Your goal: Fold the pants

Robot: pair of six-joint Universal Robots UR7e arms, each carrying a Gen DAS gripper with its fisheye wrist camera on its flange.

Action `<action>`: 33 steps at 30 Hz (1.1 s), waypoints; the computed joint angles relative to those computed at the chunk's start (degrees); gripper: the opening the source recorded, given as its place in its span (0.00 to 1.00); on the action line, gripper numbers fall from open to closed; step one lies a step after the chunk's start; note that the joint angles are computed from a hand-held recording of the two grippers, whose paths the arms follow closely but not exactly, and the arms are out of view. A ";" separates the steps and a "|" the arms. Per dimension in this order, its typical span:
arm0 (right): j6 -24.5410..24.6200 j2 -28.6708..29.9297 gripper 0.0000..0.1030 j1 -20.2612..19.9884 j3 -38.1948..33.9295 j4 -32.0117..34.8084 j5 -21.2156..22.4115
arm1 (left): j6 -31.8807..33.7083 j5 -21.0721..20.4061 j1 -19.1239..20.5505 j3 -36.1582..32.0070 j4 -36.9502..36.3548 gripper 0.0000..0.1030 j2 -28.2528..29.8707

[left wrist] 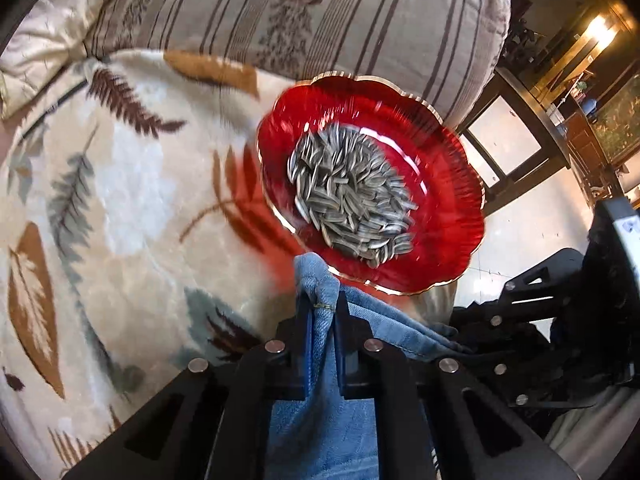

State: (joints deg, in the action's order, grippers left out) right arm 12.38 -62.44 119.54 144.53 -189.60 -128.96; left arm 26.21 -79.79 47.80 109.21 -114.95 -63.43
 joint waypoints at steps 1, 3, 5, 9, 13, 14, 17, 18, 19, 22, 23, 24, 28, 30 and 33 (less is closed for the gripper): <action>0.40 -0.72 0.08 0.72 -0.07 0.03 -0.47 | 0.09 0.12 -0.21 0.25 -0.46 0.09 -0.48; 0.73 -1.52 0.08 2.11 -0.41 -0.11 -0.98 | 0.41 -0.96 -0.05 0.98 -1.35 0.09 -2.46; 0.80 -1.78 0.07 4.13 -1.26 0.38 -1.57 | 0.46 -3.02 0.64 1.15 -1.65 0.09 -5.34; -0.18 -1.30 0.07 8.75 -4.04 0.73 -1.24 | 1.07 -2.30 0.62 1.37 0.09 0.09 -12.25; -1.78 3.25 0.07 12.17 -8.54 -0.72 2.85 | 0.79 1.91 1.50 2.20 4.36 0.09 -20.29; -2.76 5.24 0.07 12.80 -10.02 -1.28 4.12 | 0.64 3.51 1.96 2.47 5.56 0.09 -22.26; -4.38 12.14 0.07 14.07 -14.95 -1.84 7.16 | -0.77 9.65 4.42 3.93 7.68 0.09 -26.58; -5.01 15.06 0.07 14.16 -17.26 -1.28 7.53 | -1.27 11.68 5.29 4.53 7.81 0.09 -27.30; -5.58 17.25 0.07 14.09 -18.82 -1.16 7.48 | -1.78 13.61 6.18 5.20 7.68 0.10 -27.77; -5.94 24.77 0.08 13.27 -25.25 5.04 7.28 | -5.04 19.84 9.78 7.21 7.67 0.19 -28.01; -4.29 26.31 0.08 12.65 -27.21 9.85 7.97 | -6.70 22.31 10.56 7.67 8.45 0.22 -28.32; -3.35 26.62 0.08 12.43 -27.76 12.26 8.60 | -7.89 23.68 11.21 7.88 9.20 0.23 -29.40; -6.17 24.58 0.58 14.74 -25.53 10.24 8.86 | -10.10 26.65 9.65 9.31 9.74 0.76 -36.33; -6.71 22.14 0.81 15.70 -23.14 7.58 8.45 | -12.55 28.73 6.30 9.27 13.03 0.78 -40.94; -7.11 19.36 0.81 17.75 -20.80 6.08 4.94 | -20.78 33.06 0.45 6.97 24.05 0.78 -45.68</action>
State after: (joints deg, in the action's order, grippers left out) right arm 5.27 -43.08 137.29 123.73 -183.52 -124.03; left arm 5.43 -46.73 48.26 116.18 -90.90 -109.10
